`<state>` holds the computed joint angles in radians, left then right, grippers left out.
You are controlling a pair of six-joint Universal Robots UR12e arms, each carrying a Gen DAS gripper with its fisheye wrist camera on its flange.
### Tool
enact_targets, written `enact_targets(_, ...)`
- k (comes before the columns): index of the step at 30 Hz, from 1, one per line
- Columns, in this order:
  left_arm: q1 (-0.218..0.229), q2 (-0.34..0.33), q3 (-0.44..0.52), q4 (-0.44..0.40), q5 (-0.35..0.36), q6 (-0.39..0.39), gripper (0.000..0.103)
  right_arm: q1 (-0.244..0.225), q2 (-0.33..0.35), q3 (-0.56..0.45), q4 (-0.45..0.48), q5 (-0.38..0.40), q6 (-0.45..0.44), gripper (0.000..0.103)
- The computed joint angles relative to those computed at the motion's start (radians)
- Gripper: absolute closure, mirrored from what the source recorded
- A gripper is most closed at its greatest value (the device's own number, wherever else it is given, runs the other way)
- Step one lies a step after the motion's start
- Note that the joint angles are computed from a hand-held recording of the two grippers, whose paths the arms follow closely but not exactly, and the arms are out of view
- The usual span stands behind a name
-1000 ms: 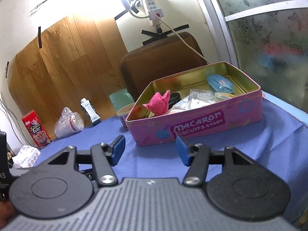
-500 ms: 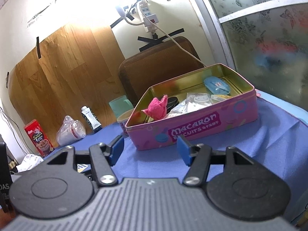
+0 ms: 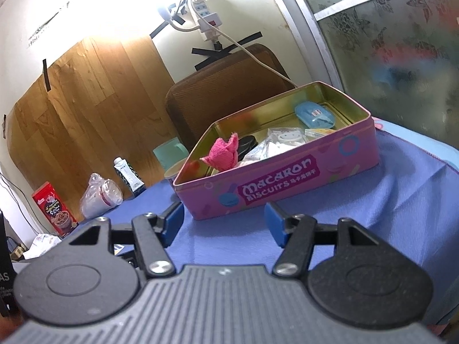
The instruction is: Organize soft objects
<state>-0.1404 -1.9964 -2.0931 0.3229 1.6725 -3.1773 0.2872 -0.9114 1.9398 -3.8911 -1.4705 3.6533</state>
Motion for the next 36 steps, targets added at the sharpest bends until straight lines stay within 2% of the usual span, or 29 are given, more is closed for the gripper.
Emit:
enact_targets(8, -0.007, -0.01, 0.016, -0.022, 0.017, 0.016, 0.0, -0.001, 0.003, -0.004, 0.012, 0.007, 0.009, 0.038)
enact_targets(13, -0.012, -0.013, 0.022, -0.033, 0.034, 0.031, 0.0, 0.006, 0.007, -0.008, 0.014, -0.019, -0.018, 0.036)
enact_targets(21, -0.021, -0.02, 0.023, -0.027, 0.075, 0.067, 0.0, 0.011, 0.011, -0.015, 0.025, -0.033, -0.023, 0.034)
enact_targets(32, -0.019, -0.021, 0.012, 0.002, 0.076, 0.107, 0.0, 0.035, 0.02, -0.023, -0.018, -0.099, -0.077, 0.033)
enact_targets(36, -0.026, -0.024, 0.015, 0.008, 0.109, 0.121, 0.0, 0.036, 0.022, -0.025, -0.022, -0.101, -0.09, 0.033)
